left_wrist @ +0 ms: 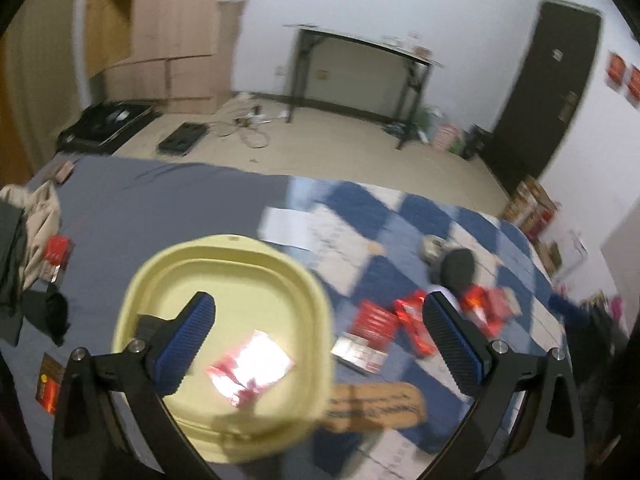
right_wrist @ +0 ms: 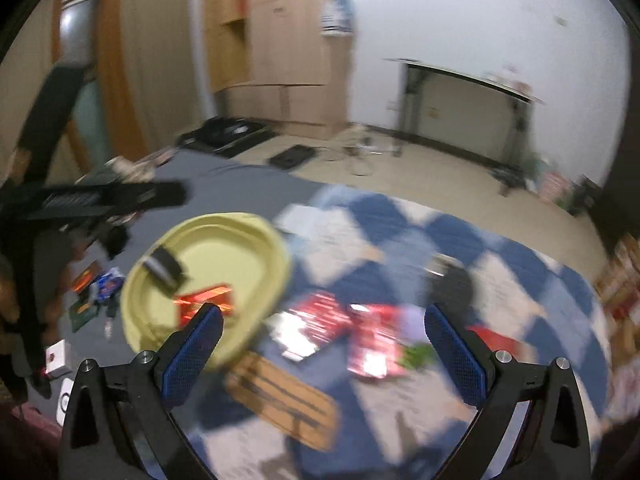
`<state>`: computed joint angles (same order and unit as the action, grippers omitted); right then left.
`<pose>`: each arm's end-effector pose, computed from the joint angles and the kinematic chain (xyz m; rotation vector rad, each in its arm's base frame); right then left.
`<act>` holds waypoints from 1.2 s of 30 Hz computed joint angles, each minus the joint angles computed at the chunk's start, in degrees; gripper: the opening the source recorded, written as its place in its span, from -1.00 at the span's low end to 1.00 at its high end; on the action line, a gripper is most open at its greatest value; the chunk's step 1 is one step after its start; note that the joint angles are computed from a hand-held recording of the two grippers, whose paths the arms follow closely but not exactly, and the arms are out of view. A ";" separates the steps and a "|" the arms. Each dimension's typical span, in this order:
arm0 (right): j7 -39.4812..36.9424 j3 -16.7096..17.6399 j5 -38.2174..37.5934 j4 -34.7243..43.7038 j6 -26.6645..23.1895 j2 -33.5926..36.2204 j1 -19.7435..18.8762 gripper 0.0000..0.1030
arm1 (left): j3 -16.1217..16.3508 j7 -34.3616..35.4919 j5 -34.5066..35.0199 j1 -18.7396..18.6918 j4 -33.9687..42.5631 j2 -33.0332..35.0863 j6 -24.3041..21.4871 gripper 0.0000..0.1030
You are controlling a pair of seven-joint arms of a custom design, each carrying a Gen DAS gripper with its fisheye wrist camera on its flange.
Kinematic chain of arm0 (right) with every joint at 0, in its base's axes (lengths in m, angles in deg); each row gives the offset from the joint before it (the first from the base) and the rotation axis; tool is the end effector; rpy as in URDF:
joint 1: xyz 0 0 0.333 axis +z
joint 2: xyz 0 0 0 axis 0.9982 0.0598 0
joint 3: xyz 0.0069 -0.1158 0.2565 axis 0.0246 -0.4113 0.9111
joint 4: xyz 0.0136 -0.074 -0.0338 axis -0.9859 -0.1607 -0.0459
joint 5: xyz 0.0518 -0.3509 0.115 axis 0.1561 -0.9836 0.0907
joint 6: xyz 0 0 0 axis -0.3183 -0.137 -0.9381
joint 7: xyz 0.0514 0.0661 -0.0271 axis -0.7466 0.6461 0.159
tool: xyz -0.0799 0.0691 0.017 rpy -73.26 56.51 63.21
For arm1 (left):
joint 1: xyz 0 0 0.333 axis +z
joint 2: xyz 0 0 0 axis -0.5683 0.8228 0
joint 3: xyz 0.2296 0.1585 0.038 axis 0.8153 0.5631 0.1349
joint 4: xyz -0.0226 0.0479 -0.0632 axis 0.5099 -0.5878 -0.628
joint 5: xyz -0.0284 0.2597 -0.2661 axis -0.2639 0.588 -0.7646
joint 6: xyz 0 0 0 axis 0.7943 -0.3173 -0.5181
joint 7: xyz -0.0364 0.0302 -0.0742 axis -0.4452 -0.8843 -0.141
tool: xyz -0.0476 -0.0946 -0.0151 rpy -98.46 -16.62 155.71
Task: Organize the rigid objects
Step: 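Withdraw both tools from the tray toward the red-silver boxes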
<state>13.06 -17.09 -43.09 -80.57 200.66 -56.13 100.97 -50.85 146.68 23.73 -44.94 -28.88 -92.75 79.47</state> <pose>0.4331 0.0000 0.5589 -1.9094 1.3066 -0.6397 0.4986 -0.2074 0.5771 -1.7861 1.9182 -0.9504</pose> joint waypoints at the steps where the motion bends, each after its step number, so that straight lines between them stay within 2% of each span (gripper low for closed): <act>1: 0.26 -0.45 -0.50 0.19 -0.55 -0.31 -1.17 0.99 | -0.53 0.32 -0.29 -0.70 -0.11 -0.19 0.20 1.00; 4: 1.55 -1.89 -2.86 -3.72 -1.85 -4.99 -7.00 0.99 | -2.08 0.78 0.40 -2.46 -0.73 -0.69 0.40 1.00; 6: 3.21 -1.30 -3.83 -7.32 -4.62 -10.52 -11.22 0.99 | -2.70 0.41 0.61 -3.40 -2.30 -1.54 0.69 1.00; 8: 6.12 -2.06 -4.86 -9.52 -6.36 -13.67 -12.94 0.99 | -3.74 -2.29 2.37 -3.51 -4.54 -2.72 1.59 1.00; 10: 5.37 -4.71 -4.13 -12.48 -8.56 -18.56 -14.40 0.99 | -3.69 -1.09 2.02 -4.82 -5.32 -2.51 1.20 1.00; 12: 6.49 -5.99 -3.94 -15.31 -7.06 -19.92 -15.66 0.99 | -4.22 0.31 4.09 -5.24 -4.46 -1.43 -0.63 1.00; 14: 6.78 -7.48 -4.02 -15.69 -9.22 -20.45 -16.74 0.99 | -4.94 -1.38 6.96 -4.87 -4.95 -1.65 -0.76 1.00; 16: 7.73 -6.94 -4.61 -14.68 -12.14 -20.03 -17.82 0.99 | -4.12 -1.20 4.91 -5.72 -5.71 -1.95 0.18 1.00; 19: 7.43 -8.79 -2.87 -13.08 -14.20 -19.71 -17.11 0.99 | -3.15 -0.04 1.20 -6.79 -6.69 -2.29 2.34 1.00; 21: 6.51 -8.80 -2.05 -13.16 -13.54 -18.73 -16.62 0.99 | -3.11 -0.27 0.32 -6.83 -6.58 -1.95 2.64 1.00; 25: 4.93 -7.98 -1.66 -14.03 -10.90 -16.72 -16.29 0.99 | -3.81 -1.60 1.85 -6.27 -5.68 -0.51 2.05 1.00; 28: 4.63 -8.27 -0.85 -13.41 -10.69 -14.39 -15.91 0.99 | -4.50 -3.12 4.57 -5.93 -4.88 0.32 1.15 1.00; 36: 3.64 -8.54 1.54 -11.73 -10.89 -10.93 -15.78 0.99 | -4.01 -2.04 4.16 -6.69 -3.66 1.81 0.74 1.00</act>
